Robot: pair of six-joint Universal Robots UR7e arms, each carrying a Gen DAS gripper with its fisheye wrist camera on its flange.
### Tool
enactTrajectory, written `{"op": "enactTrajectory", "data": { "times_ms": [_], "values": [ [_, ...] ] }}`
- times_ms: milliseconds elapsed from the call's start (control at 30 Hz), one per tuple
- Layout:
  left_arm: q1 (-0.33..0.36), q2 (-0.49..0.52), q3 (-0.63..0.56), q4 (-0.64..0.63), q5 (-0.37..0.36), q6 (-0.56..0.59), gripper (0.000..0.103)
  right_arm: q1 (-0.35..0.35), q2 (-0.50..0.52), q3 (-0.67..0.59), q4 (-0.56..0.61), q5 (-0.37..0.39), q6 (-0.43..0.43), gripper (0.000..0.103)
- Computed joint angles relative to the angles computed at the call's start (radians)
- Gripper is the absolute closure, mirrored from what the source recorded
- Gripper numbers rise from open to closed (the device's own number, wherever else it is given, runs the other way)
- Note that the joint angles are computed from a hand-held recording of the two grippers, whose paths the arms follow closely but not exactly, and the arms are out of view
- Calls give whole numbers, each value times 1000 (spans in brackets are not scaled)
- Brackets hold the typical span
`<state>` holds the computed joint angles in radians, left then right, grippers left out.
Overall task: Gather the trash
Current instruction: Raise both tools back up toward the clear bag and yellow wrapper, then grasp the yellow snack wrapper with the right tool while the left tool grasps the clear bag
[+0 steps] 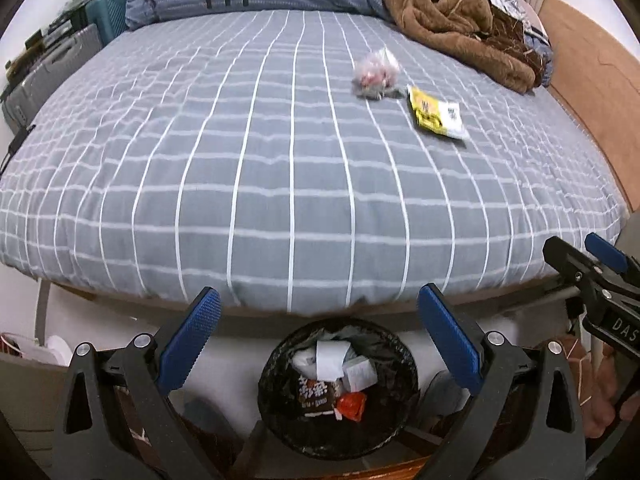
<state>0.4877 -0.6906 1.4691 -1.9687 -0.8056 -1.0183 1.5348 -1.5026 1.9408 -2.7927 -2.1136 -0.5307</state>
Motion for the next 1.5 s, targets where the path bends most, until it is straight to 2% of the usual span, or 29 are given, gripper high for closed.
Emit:
{"op": "enactTrajectory", "data": {
  "times_ms": [233,467,833,1133,1200,1300,1367,1433,1500],
  "values": [
    [36,51,-116,14,46,66,6,13,66,-94,12,-7,-10,8],
    [88,105,-217,19,61,111,6,14,179,-222,46,-15,-6,8],
    [164,181,-352,10,74,190,6,2,386,-475,145,-10,42,8],
    [208,250,-477,34,81,226,6,-8,555,-683,267,-56,107,8],
    [213,262,-501,42,82,236,6,-13,579,-718,299,-62,129,11],
    [219,274,-524,51,82,245,6,-22,602,-756,348,-57,159,21],
    [222,283,-539,61,84,250,6,-29,604,-761,362,-45,175,23],
    [225,296,-561,69,81,258,6,-35,596,-752,359,-26,165,25],
    [226,311,-582,61,78,279,6,-42,587,-739,348,-14,155,33]
  ]
}}
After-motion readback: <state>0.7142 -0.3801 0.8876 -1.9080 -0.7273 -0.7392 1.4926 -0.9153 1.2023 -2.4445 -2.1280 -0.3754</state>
